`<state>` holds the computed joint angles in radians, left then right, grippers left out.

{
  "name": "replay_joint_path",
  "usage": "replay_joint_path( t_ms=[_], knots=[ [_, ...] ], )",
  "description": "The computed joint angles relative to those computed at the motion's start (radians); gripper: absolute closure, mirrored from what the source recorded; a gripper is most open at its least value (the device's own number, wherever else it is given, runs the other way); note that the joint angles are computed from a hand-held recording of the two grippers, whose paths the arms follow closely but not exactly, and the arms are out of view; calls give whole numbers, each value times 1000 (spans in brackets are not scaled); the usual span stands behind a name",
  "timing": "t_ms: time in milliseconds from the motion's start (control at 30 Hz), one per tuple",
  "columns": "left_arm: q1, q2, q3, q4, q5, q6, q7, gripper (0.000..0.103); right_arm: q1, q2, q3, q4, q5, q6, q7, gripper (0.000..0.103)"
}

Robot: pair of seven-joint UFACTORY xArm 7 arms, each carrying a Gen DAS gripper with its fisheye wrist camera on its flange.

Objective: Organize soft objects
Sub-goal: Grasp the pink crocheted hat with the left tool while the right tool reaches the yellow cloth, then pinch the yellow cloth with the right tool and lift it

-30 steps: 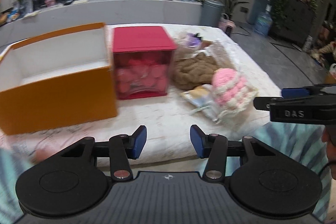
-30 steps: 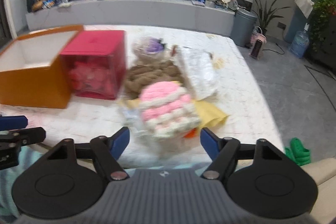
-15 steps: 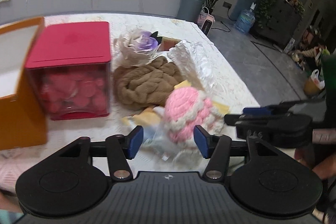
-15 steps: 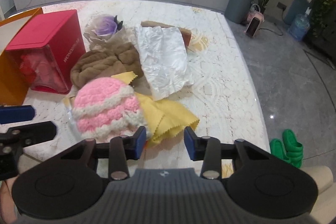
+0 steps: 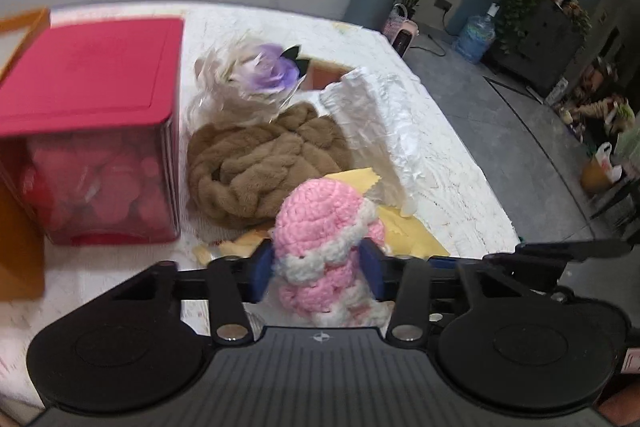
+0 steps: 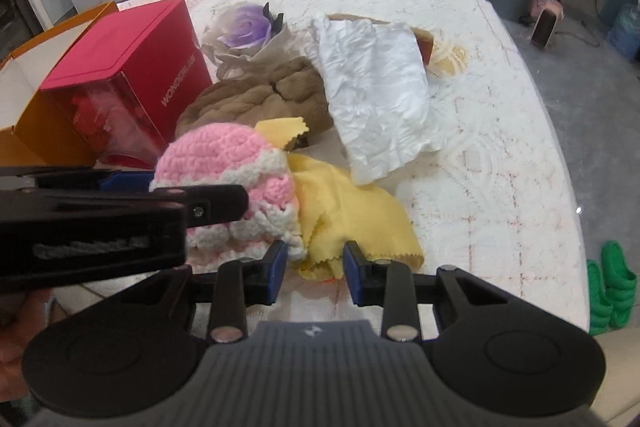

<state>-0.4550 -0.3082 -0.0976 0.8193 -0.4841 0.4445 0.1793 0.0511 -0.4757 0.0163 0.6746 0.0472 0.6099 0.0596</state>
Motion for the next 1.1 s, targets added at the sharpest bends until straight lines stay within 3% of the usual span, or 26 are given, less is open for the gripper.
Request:
replay_joint_path(
  t_ms=[100,167,333,400,467,500,600,667,767,900,967,1000,1067,1100],
  knots=[
    [-5,-38,16,-19,-13,3,11,79,-8,-8,11,0,-20,5,15,66],
    [-12,-64,44,-24,-47,29,31,80,-10,-25,10,-9,-25,9,17,58],
    [10,-148,79,-42,-68,58,54,80,-10,-60,4,-20,-18,31,25,55],
    [48,-173,69,-45,-18,78,33,80,-6,-67,2,-21,-12,34,29,53],
    [97,-192,43,-58,60,78,-6,80,-11,-63,10,-15,-14,35,46,36],
    [112,-200,38,-71,87,70,-17,80,-14,-57,16,-11,-19,31,58,32],
    [132,-200,46,-86,132,91,-46,80,-16,-16,26,13,-30,12,77,28],
    [135,-202,47,-104,150,86,-52,80,-24,33,35,48,-46,18,104,18],
    [134,-202,49,-126,167,85,-63,80,-26,109,35,96,-59,12,125,17],
    [124,-203,73,-140,157,94,-46,80,-15,164,16,125,-38,13,123,33],
    [119,-197,84,-136,144,93,-35,80,-30,160,29,123,-82,9,147,55],
    [118,-195,88,-135,138,94,-31,80,-31,154,27,124,-86,14,148,59],
    [117,-199,90,-142,127,89,-26,80,-27,137,11,120,-67,22,139,85],
    [116,-201,92,-145,122,87,-21,80,-28,126,5,117,-60,23,137,87]
  ],
)
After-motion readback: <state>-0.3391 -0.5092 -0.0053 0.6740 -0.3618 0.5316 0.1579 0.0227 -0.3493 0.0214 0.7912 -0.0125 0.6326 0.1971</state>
